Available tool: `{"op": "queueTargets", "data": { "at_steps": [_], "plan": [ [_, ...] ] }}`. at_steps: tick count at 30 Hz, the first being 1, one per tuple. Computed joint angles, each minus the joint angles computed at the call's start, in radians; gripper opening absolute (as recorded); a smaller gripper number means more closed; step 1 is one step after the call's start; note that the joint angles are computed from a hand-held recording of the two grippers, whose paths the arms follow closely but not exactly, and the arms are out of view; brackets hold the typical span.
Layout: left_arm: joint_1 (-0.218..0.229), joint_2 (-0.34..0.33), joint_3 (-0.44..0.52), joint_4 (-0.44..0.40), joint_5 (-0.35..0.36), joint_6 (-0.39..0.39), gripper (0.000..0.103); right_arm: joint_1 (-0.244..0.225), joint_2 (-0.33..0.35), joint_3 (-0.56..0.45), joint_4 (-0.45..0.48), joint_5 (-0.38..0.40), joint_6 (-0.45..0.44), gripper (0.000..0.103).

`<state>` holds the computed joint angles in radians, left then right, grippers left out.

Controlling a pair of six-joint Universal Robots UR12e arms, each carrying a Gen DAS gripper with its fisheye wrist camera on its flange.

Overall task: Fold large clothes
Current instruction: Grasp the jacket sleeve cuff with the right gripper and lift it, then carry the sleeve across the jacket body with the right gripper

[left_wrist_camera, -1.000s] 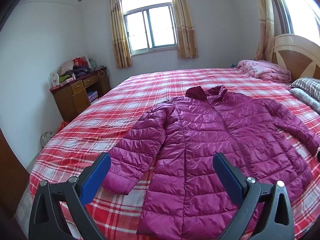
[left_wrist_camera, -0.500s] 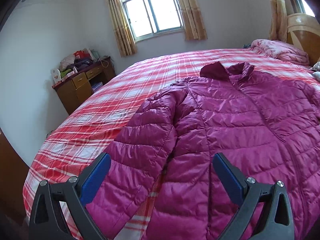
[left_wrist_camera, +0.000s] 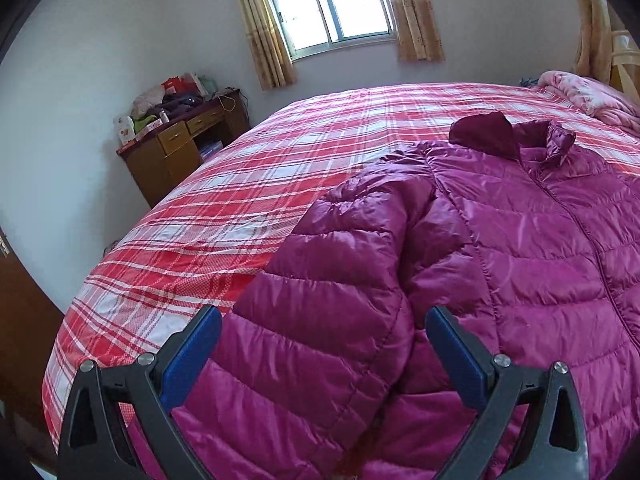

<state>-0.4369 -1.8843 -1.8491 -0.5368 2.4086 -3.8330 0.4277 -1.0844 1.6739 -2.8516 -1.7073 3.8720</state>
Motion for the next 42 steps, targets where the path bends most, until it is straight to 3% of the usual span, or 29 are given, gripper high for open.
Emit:
{"op": "queueTargets", "data": {
  "at_steps": [2,4,10,20,33,42],
  "plan": [
    [0.005,0.0,-0.001,0.007,-0.005,0.006,0.102,-0.01,-0.009,0.0,0.013,0.0,-0.003,0.013],
    [0.01,0.002,-0.005,0.015,-0.008,0.007,0.102,-0.008,-0.017,-0.011,0.041,-0.083,-0.021,0.012],
    [0.028,0.012,-0.02,0.03,-0.028,0.011,0.102,0.002,-0.024,-0.064,0.079,-0.233,-0.088,0.01],
    [0.041,0.041,-0.053,0.084,-0.03,0.046,0.102,0.079,0.057,-0.238,-0.008,-0.403,-0.333,0.01],
    [0.072,0.07,-0.089,0.069,-0.028,0.022,0.102,0.173,0.19,-0.45,-0.086,-0.376,-0.652,0.009],
    [0.091,0.096,-0.118,0.078,-0.022,-0.002,0.102,0.226,0.279,-0.584,-0.057,-0.344,-0.835,0.009]
  ]
}}
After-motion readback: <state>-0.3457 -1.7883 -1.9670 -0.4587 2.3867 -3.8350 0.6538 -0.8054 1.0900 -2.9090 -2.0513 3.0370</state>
